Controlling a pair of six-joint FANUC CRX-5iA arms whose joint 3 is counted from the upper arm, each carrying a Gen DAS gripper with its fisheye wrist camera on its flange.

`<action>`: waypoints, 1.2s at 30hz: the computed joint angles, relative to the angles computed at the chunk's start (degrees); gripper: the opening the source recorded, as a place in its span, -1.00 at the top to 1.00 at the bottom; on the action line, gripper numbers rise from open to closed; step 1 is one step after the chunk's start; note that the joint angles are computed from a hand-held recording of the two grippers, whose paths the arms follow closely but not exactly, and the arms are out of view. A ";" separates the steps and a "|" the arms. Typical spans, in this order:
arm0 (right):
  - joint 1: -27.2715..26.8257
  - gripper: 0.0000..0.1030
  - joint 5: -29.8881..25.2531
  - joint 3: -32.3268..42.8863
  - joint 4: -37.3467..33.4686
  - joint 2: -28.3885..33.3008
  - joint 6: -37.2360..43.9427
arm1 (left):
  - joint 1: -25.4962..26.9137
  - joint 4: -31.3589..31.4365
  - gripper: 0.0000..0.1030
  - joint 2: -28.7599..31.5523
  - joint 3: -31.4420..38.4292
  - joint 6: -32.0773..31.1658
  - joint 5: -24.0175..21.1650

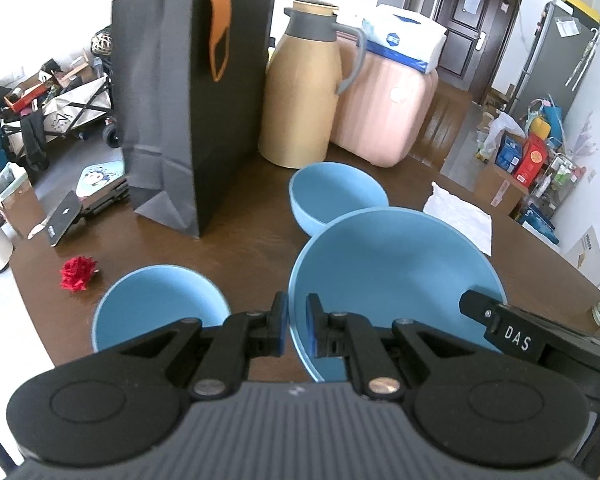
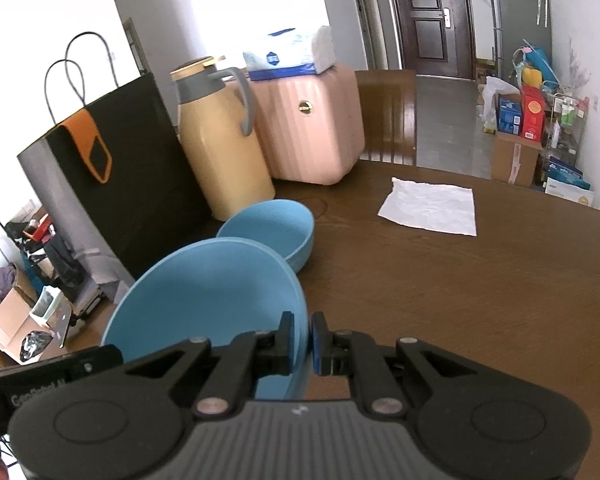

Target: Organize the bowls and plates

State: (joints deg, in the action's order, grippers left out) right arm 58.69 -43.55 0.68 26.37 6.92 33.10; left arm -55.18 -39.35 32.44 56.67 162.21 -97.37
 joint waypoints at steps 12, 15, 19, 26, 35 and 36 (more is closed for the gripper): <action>3.43 0.83 -0.57 2.10 0.38 2.14 -0.47 | -0.51 -0.93 0.80 -7.53 -10.79 4.83 1.58; 4.34 0.83 -0.86 3.26 0.43 3.23 -0.22 | -0.46 -1.20 0.81 -9.56 -13.58 6.17 2.09; 5.42 0.83 -0.92 4.79 -0.39 4.57 0.79 | -0.43 -1.61 0.81 -12.64 -17.67 7.85 2.69; 7.53 0.83 -1.97 8.47 -0.90 7.95 2.44 | 0.31 -1.50 0.81 -17.39 -24.68 11.30 3.85; 9.40 0.83 -3.57 13.32 -1.98 12.33 3.81 | 1.38 -0.90 0.81 -22.67 -32.71 13.97 5.73; 9.52 0.83 -3.58 13.46 -2.00 12.53 3.81 | 1.55 -0.77 0.81 -23.23 -33.62 14.34 6.13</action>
